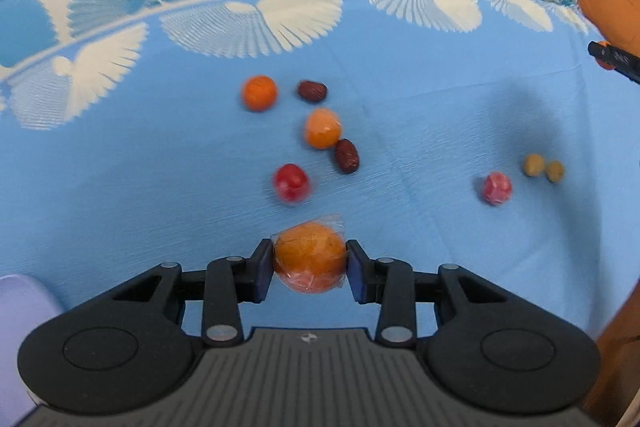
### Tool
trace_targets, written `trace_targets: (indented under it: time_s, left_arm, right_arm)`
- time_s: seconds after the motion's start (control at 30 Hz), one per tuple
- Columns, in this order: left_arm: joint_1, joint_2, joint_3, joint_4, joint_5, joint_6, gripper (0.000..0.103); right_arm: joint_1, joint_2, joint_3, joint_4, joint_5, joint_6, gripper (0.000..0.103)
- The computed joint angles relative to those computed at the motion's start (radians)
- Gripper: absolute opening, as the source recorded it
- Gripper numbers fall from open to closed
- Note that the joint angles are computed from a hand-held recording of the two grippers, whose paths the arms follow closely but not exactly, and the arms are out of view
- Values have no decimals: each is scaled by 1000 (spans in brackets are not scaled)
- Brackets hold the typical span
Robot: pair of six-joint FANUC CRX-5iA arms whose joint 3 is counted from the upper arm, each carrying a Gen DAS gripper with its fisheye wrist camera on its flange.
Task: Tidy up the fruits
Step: 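Carry the wrapped orange with the left tool onto the plate while the right tool places the mandarin there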
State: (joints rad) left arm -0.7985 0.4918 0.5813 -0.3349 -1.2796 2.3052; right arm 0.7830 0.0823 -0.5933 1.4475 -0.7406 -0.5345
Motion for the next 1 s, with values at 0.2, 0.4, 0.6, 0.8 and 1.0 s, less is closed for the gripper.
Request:
trace_targets:
  time_s: [0.2,0.4,0.6,0.8,1.0]
  left_arm:
    - [-54,-191,-97,-75,-133,54,42]
    - [-142,-377,-206,-155,-318,188,42]
    - [-253,-546,-318,-239,-451,345,42]
    - [-397,-665,-388,-327,-566,526,42]
    - [-538,-721,-413,-422,-667,644,42]
  right_arm:
    - [300,-146,2,-14,1,-50,36]
    - [553,-110,136,-98,15,-106,36]
    - [682,-34,290,-120,76,48,36]
    - [794,50,456,-176,26,226,36]
    - [877,93,550,-214,-52,364,36]
